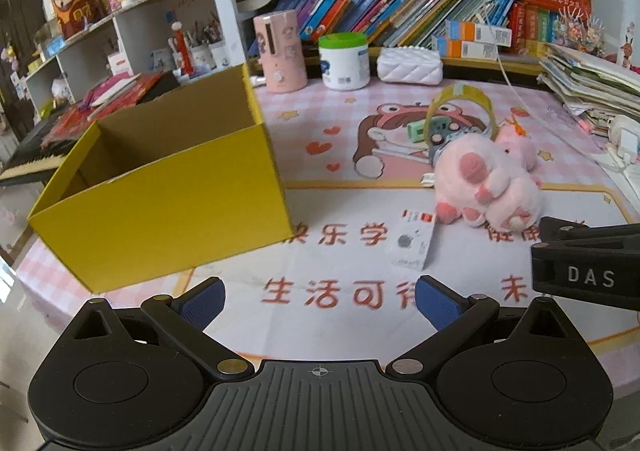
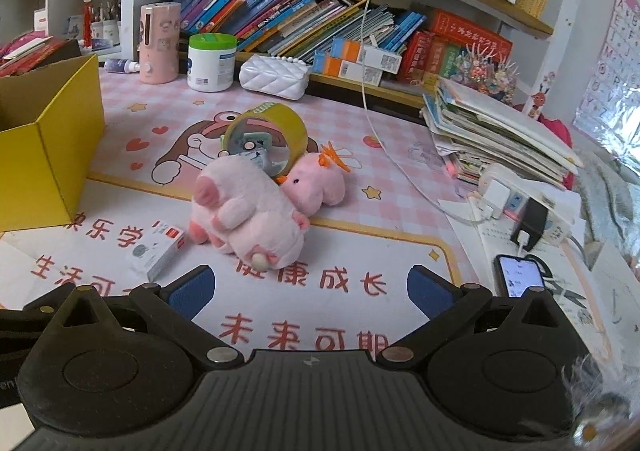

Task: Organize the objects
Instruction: 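Move both tools back toward the plush pigs and card box, then grasp the large pink plush pig with the right gripper while the left grasps the card box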

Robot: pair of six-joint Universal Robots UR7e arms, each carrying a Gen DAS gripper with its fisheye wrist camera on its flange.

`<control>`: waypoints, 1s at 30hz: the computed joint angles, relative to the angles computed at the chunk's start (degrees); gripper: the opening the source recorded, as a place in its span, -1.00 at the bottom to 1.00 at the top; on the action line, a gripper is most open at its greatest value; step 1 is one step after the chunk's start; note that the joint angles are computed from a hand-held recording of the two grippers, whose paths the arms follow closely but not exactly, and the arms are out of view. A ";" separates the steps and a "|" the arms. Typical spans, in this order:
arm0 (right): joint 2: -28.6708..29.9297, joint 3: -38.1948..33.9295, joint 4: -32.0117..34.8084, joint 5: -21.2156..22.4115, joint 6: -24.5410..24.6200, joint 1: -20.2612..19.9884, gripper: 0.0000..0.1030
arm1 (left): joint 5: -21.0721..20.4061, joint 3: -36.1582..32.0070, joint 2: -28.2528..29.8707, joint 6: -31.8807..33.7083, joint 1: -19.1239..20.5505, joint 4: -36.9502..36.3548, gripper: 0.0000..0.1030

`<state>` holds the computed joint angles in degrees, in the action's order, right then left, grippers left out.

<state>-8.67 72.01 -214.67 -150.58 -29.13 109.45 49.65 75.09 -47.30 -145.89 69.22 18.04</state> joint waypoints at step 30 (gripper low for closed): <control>-8.77 6.52 9.27 23.00 -0.71 -7.93 0.96 | -0.25 -25.49 20.02 -8.36 0.52 18.10 0.16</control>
